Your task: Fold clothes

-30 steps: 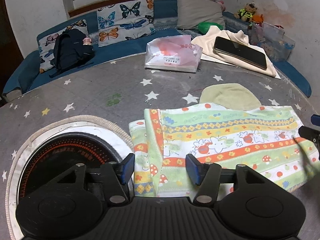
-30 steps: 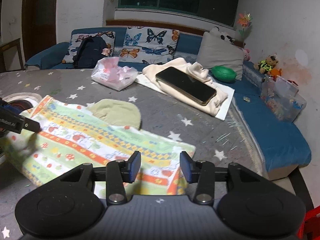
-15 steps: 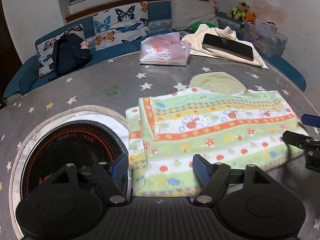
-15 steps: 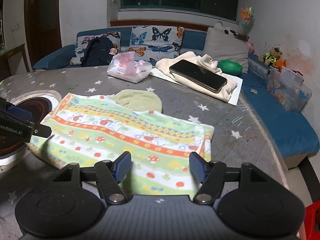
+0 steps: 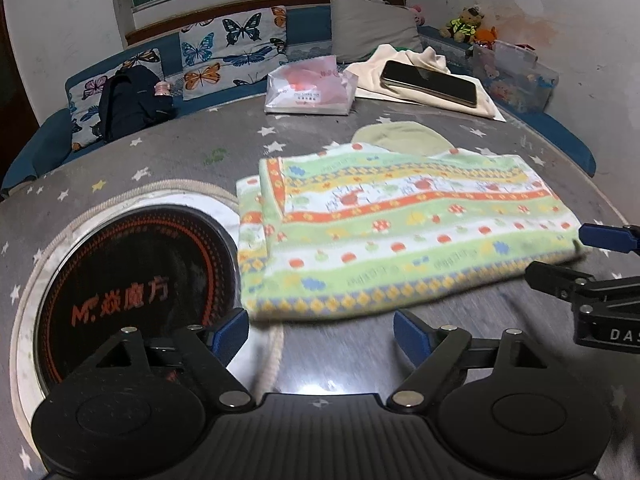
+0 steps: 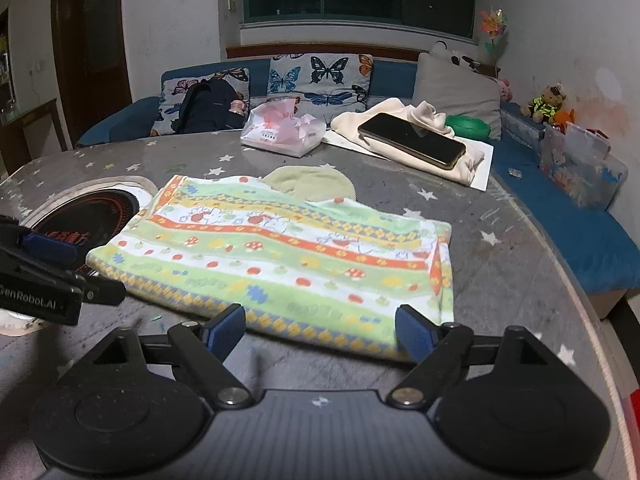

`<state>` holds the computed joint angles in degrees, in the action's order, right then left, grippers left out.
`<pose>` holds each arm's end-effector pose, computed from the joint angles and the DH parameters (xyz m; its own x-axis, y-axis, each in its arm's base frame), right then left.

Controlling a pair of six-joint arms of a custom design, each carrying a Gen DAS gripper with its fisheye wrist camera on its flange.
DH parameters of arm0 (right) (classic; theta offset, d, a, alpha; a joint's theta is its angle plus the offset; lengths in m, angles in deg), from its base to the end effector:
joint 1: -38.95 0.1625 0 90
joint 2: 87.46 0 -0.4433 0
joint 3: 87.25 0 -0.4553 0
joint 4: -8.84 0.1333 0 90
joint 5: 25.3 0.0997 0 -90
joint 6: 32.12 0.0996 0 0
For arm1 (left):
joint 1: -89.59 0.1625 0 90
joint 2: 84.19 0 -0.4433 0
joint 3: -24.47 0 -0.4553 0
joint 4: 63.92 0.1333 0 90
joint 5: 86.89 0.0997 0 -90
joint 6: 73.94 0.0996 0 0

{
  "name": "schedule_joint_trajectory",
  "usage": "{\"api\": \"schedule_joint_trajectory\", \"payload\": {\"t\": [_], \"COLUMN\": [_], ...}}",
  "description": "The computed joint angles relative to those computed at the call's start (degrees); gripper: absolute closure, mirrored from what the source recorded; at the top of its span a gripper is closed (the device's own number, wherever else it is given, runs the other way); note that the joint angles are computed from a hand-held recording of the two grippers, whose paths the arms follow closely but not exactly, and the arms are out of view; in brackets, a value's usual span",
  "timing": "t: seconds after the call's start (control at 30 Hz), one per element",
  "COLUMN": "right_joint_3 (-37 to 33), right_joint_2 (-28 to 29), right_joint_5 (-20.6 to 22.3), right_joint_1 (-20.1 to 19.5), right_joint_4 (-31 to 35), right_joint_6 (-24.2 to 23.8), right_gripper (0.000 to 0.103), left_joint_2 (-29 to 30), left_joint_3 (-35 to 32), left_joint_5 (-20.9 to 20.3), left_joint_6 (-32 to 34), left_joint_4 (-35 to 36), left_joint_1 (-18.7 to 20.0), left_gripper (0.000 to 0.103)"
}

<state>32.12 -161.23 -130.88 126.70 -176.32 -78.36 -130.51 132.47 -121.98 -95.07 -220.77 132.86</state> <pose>0.0837 -0.5839 0.2765 -0.6786 -0.3007 0.6702 -0.6718 0.6231 -0.4006 -0.3090 -0.5859 0.0343 -0.6790 0.0972 -0.7276 0.5150 0.7694 -0.3778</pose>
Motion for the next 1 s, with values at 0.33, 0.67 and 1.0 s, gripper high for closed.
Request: {"api": "schedule_joint_trajectory", "payload": {"t": [0.33,0.67,1.0], "right_joint_3": [4.14,5.22,4.96], "right_joint_2": [-1.77,-1.16,0.85], "right_joint_5": [0.01,-1.10,-2.13], "right_joint_1": [-1.05,-1.83,-1.79], "right_joint_4": [-2.10,-4.26,-7.97], "right_joint_6": [2.05,4.25,5.12], "right_gripper": [0.015,0.010,0.000], "left_joint_2": [-0.58,0.03,0.80], "left_joint_3": [3.88,4.77,5.66], "left_joint_5": [-1.30,-0.08,0.44], "left_joint_6": [-3.10,-4.81,-3.44], "left_joint_4": [-0.63,-1.22,-5.76], "left_joint_1": [-1.68,-1.57,-1.19], "left_gripper": [0.014,0.010,0.000]}}
